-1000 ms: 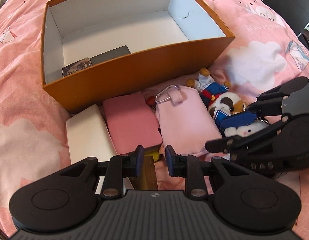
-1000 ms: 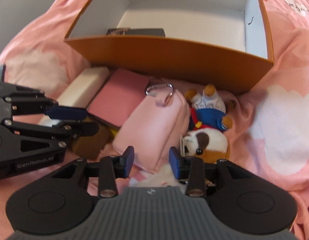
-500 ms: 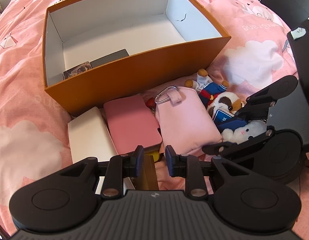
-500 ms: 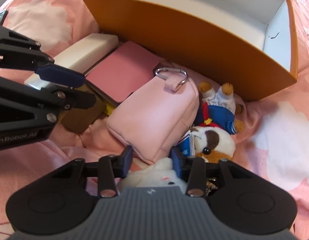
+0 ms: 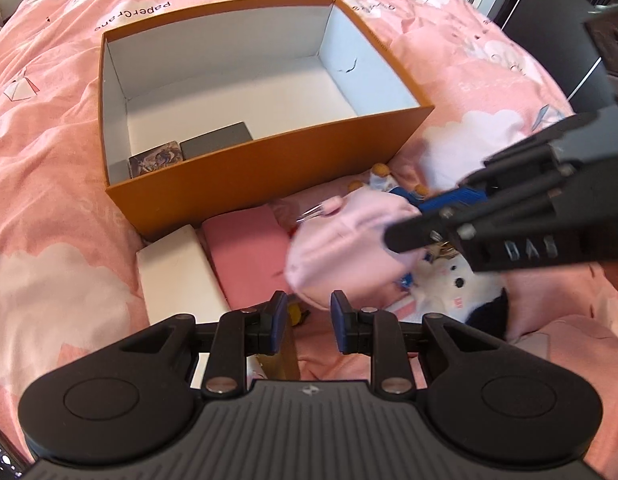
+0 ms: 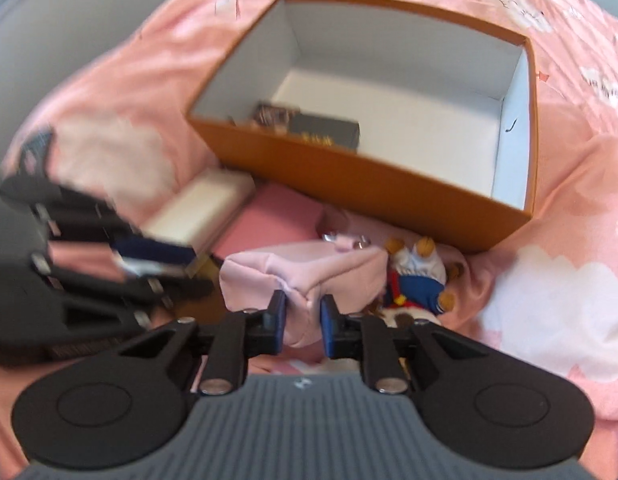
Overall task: Organize objects
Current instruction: 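Grasp the pink pouch with the right gripper and lift it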
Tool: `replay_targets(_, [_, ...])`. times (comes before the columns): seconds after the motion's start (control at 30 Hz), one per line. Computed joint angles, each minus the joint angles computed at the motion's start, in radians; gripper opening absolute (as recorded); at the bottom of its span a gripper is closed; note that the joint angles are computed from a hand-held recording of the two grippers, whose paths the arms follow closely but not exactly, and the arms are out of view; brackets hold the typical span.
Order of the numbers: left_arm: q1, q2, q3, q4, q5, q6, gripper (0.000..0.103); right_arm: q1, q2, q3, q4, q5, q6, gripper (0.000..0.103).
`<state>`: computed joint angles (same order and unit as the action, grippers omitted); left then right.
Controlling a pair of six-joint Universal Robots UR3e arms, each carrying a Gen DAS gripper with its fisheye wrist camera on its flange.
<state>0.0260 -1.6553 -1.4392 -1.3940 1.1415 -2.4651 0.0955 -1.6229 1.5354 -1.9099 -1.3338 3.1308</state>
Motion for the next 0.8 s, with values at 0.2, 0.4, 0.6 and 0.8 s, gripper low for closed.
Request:
replay_targets(0.2, [-0.025, -0.051, 0.010, 0.033, 0.017, -0.026, 0.030, -0.050, 0.071, 0.007, -0.064, 0.061, 0.090, 0.018])
replay_targets(0.4, [-0.046, -0.144, 0.051, 0.071, -0.011, -0.059, 0.030, -0.082, 0.093, 0.058, -0.194, 0.115, 0.148, 0.020])
replay_targets(0.6, [-0.062, -0.211, 0.094, 0.148, -0.011, -0.152, 0.027, -0.080, 0.083, 0.099, -0.283, 0.094, 0.112, 0.037])
replay_targets(0.8, [-0.055, -0.242, 0.131, 0.168, -0.011, -0.185, 0.024, -0.096, 0.030, 0.139, -0.281, 0.072, -0.022, 0.046])
